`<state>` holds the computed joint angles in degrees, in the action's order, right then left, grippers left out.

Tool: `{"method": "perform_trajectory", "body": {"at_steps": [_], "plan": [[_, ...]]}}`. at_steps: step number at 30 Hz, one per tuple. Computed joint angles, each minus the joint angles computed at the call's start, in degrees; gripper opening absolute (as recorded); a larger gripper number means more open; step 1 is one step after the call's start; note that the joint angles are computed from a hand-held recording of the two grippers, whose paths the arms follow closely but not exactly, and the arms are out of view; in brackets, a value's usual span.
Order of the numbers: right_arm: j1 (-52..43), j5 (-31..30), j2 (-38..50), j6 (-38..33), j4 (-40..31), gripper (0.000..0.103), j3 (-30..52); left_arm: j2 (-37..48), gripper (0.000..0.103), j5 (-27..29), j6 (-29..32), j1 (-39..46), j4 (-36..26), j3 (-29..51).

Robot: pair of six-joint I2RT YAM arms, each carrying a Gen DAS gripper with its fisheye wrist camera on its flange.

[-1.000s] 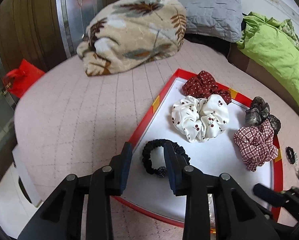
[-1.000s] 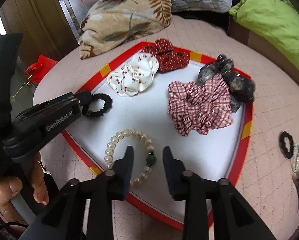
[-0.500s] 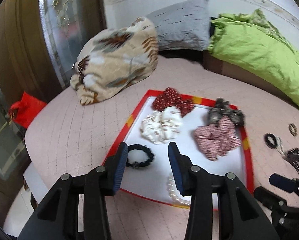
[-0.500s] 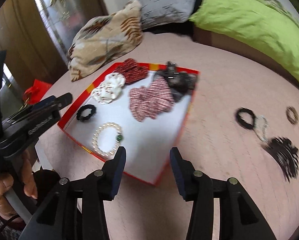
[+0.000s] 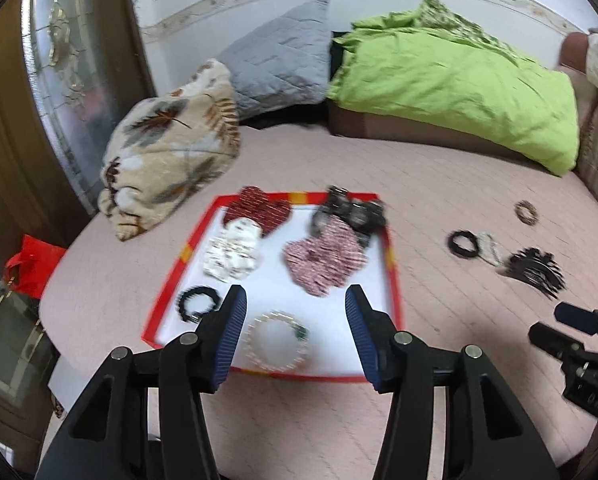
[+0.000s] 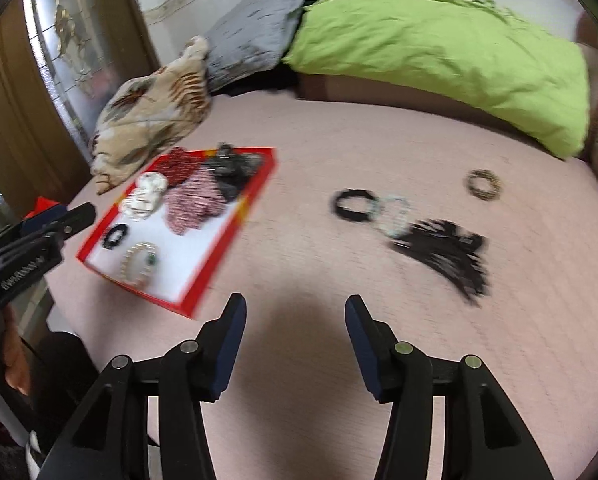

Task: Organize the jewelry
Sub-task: 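Move both tools back toward the remaining bracelets and hair ties on the bed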

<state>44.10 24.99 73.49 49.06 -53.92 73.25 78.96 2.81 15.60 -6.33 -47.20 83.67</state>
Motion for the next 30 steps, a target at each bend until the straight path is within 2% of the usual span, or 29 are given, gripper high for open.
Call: {"method": "perform_trajectory", "body": {"at_steps": [5, 9, 15, 19, 21, 26, 30], "plan": [[-4.9, -0.1, -11.2, 2.6, -4.3, 0.056, -8.4, 0.7, 0.05, 1.4, -1.2, -4.0, -3.9, -0.1], [-12.6, -2.6, -18.1, 1.2, -6.4, 0.056, -12.3, 2.6, 0.05, 3.3, -2.7, -7.7, -6.7, 1.4], [-32.4, -12.3, -21.6, -10.1, -4.7, 0.056, -14.9, 11.8, 0.05, 5.7, -5.6, -14.2, -10.4, 9.3], [-43.3, -18.1, -18.8, -16.3, -1.1, 0.056, -15.2, 19.5, 0.049, 5.4, -5.2, -17.8, -10.4, 15.6], [-46.9, -20.2, -16.2, -18.5, 1.0, 0.056, -14.7, 23.1, 0.041, 4.6, -5.4, -19.3, -9.3, 18.3], [-54.0, -24.3, -8.0, -22.2, 6.7, 0.056, -12.2, 34.9, 0.033, 4.6, -8.9, -20.3, -11.2, 29.0], [-56.8, -26.3, -0.3, -24.8, 10.5, 0.056, -8.9, 43.1, 0.032, 6.7, -11.6, -19.6, -13.8, 37.4]]}}
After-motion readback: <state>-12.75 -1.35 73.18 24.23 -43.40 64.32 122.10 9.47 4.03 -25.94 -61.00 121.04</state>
